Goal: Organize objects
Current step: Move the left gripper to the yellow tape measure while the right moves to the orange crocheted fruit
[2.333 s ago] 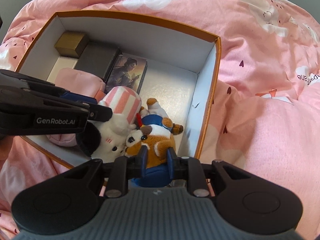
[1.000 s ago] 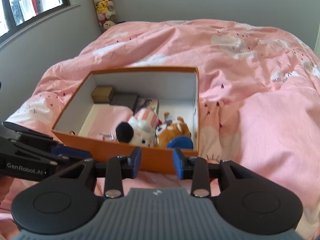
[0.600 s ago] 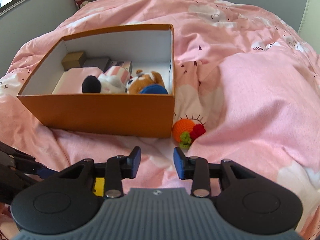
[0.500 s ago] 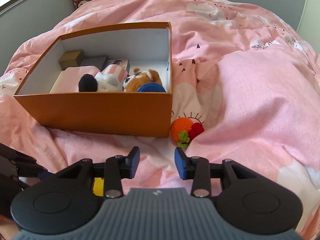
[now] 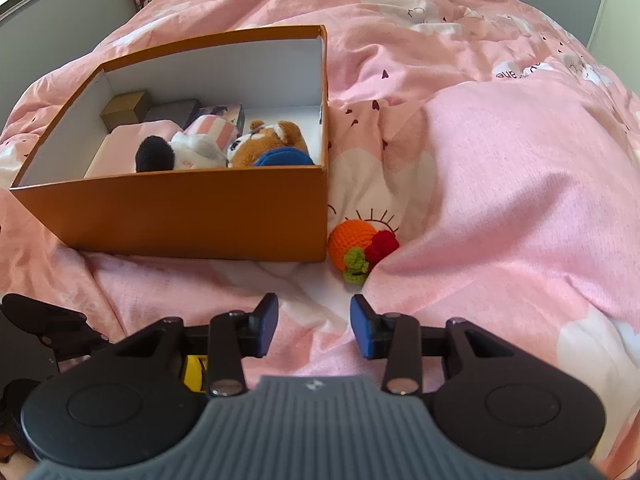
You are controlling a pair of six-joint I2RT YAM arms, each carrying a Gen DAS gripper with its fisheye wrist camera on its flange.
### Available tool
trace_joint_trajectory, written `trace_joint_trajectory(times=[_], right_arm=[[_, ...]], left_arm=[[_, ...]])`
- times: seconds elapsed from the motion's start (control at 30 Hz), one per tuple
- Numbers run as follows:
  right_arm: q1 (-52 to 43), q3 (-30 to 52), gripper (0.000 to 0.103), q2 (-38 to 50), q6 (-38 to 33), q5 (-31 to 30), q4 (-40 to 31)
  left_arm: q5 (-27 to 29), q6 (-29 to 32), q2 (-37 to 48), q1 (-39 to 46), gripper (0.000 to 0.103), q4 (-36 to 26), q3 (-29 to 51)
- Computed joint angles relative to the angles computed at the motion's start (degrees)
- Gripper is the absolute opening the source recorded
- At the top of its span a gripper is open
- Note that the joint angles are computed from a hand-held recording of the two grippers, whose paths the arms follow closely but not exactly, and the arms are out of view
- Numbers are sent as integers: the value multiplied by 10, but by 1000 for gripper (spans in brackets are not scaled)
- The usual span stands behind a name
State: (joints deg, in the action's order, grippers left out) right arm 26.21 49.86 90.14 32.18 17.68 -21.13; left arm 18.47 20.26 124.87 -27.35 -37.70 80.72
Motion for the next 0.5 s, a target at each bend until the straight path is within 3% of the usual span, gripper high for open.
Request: trace_joint_trajectory(times=[0.13, 0.5], right_arm=[[-3, -4, 42, -2, 0, -2, 3], [-22, -3, 42, 5, -36, 1, 16]], left_arm=[[-5, -5, -1, -2, 63, 17, -10], [9, -25, -33, 13, 62, 45, -44]])
